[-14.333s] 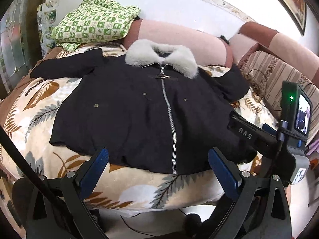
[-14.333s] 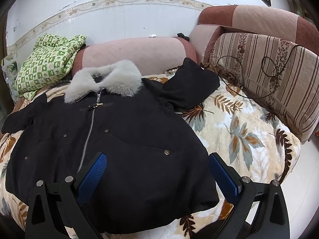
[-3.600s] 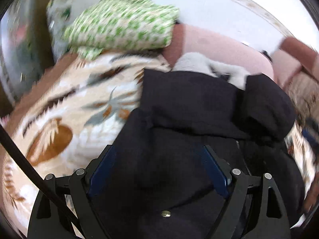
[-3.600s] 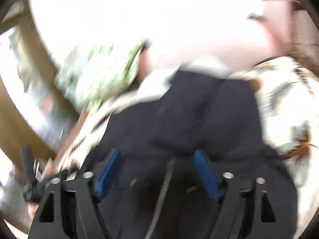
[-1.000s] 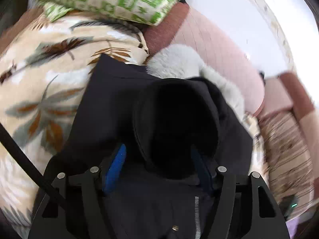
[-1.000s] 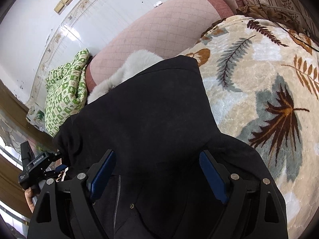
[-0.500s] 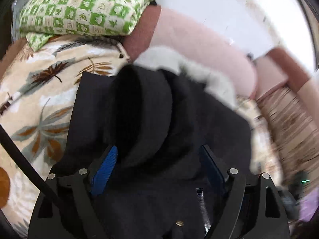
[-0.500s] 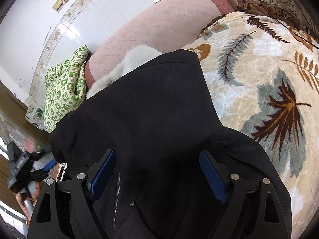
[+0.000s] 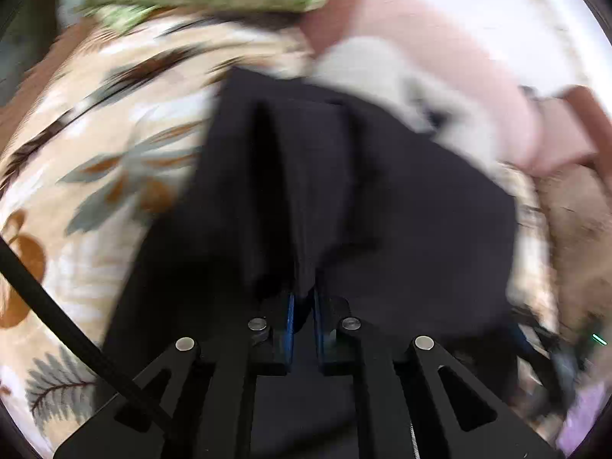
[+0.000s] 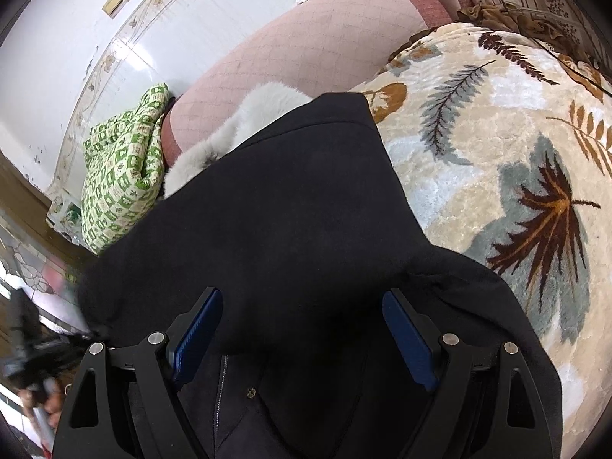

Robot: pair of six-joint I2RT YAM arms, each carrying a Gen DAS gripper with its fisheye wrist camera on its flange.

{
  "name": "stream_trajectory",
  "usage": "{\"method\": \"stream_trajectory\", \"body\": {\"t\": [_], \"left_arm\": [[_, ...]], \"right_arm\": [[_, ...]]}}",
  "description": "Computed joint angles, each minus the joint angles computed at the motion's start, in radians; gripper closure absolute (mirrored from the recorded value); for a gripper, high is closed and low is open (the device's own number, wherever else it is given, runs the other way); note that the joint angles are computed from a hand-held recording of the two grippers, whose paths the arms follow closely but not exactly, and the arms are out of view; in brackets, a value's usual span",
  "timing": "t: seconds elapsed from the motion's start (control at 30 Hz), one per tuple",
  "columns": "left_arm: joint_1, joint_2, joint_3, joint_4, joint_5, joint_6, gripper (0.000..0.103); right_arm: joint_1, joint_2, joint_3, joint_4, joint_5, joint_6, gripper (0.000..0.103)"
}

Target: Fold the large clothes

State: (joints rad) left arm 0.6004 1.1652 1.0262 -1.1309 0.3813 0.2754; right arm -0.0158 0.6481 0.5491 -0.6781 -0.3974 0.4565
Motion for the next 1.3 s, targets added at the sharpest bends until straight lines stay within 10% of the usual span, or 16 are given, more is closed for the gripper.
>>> {"method": "stream_trajectory", "body": {"t": [0.17, 0.33, 0.47, 0.63, 0.9, 1.13, 1.2, 1.3], "left_arm": [[0.186, 0.003, -0.027, 0.0, 0.127, 0.096, 0.057], [0.564, -0.232, -0.066, -0.111, 0.362, 0.446, 0.014], [0.772, -0.281, -0.11, -0.2, 0.427, 0.689, 0.013], [0.933, -0.245, -0.13, -0.222, 0.496, 0.883, 0.013], [0.968, 0.024, 0.022, -0.316, 0.478, 0.869, 0.013], [0.98, 0.056, 0.082, -0.142, 0.474, 0.668, 0.013], [0.994, 0.051, 0.088, -0.104, 0.489, 0.642, 0.013], [1.006, 0.016, 0.066, -0.028, 0.498, 0.609, 0.013]], "right_arm": [[0.005, -0.005, 0.0, -0.002, -0.003, -0.01, 0.014], [0.046, -0.009, -0.004, 0.009, 0.026, 0.004, 0.014], [0.155, -0.054, -0.016, 0.008, 0.139, 0.038, 0.014], [0.596, -0.089, 0.027, -0.06, 0.621, 0.161, 0.014], [1.031, 0.411, 0.327, 0.01, 1.075, 0.163, 0.014], [0.969, 0.956, 0.737, 0.041, 0.955, 0.101, 0.02], [1.015, 1.102, 0.868, 0.001, 0.94, 0.126, 0.029], [1.119, 1.295, 1.074, -0.139, 1.07, 0.132, 0.07]]}}
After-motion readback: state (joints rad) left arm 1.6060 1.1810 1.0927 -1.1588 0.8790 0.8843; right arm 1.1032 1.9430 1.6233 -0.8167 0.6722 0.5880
